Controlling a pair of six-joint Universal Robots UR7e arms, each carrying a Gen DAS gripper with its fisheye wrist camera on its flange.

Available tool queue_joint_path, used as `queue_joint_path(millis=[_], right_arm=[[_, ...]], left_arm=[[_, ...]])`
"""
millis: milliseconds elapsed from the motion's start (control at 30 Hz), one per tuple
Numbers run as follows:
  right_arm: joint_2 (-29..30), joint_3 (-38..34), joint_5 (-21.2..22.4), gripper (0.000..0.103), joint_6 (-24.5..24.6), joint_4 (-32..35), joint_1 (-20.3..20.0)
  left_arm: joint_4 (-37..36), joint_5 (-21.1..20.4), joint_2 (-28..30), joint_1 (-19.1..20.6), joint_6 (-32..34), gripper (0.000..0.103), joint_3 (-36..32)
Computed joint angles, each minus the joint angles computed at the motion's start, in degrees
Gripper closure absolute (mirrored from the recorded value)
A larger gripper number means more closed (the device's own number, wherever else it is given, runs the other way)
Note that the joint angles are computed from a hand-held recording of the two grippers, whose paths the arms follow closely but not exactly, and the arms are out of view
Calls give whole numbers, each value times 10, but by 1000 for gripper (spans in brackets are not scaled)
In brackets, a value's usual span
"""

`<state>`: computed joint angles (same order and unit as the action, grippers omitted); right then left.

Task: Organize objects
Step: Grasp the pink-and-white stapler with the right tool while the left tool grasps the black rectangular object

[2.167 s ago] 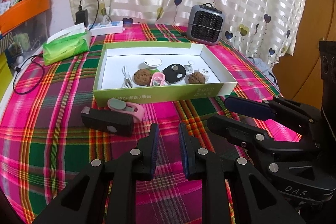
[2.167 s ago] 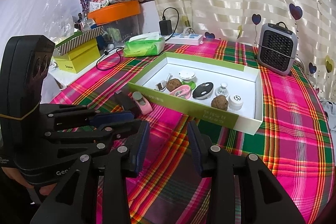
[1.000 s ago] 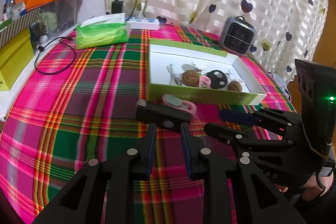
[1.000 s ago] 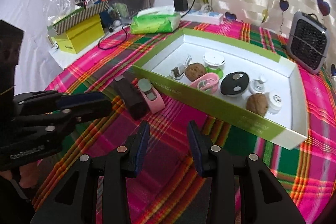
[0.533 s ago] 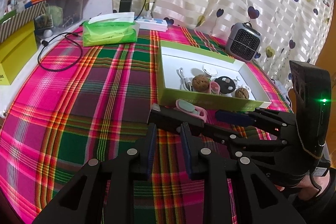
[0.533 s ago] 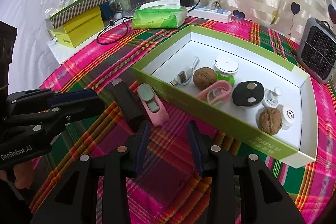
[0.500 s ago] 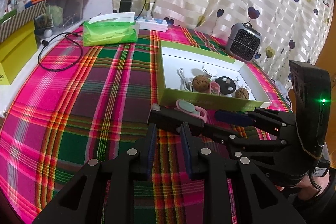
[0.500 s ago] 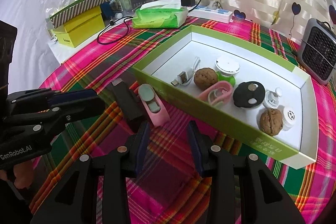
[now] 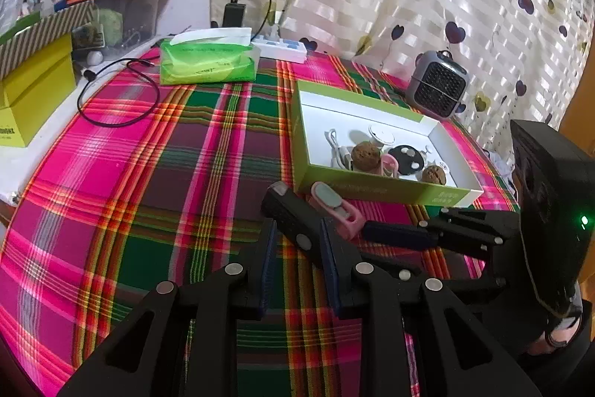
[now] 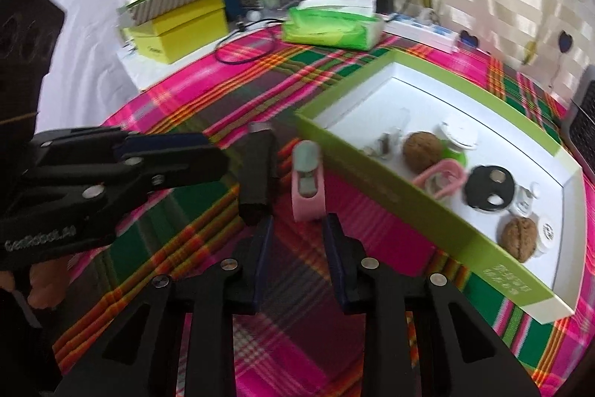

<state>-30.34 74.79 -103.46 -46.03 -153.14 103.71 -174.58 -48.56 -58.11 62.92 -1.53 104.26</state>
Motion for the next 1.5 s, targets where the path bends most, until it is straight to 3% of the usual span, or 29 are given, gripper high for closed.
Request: queue_joint_path(millis=[167,400,633,933,1333,1433,1500], right_arm=[[2,7,-14,74,5,-39,4],[15,-14,-29,74,15,-34,9],[8,-7,-8,74,-7,-7,11],[5,4,-17,74,1,-52,12],[46,-57,-39,74,9,-4,15],[44,-53,-31,85,9,-2,14],[41,-49,-26,85,13,-1,13]], left_arm=[[1,-2,-1,1,1,81,-1],[-2,-5,-2,1,0,80,-1],[-6,-4,-4,5,-2,80,-1],[-5,-10,-3,7,4,78,-5],[1,-15,-3,9,2,77,-8],[11,-16,1,11,1,75,-14],[14,-17,2,12,1,73,-16]])
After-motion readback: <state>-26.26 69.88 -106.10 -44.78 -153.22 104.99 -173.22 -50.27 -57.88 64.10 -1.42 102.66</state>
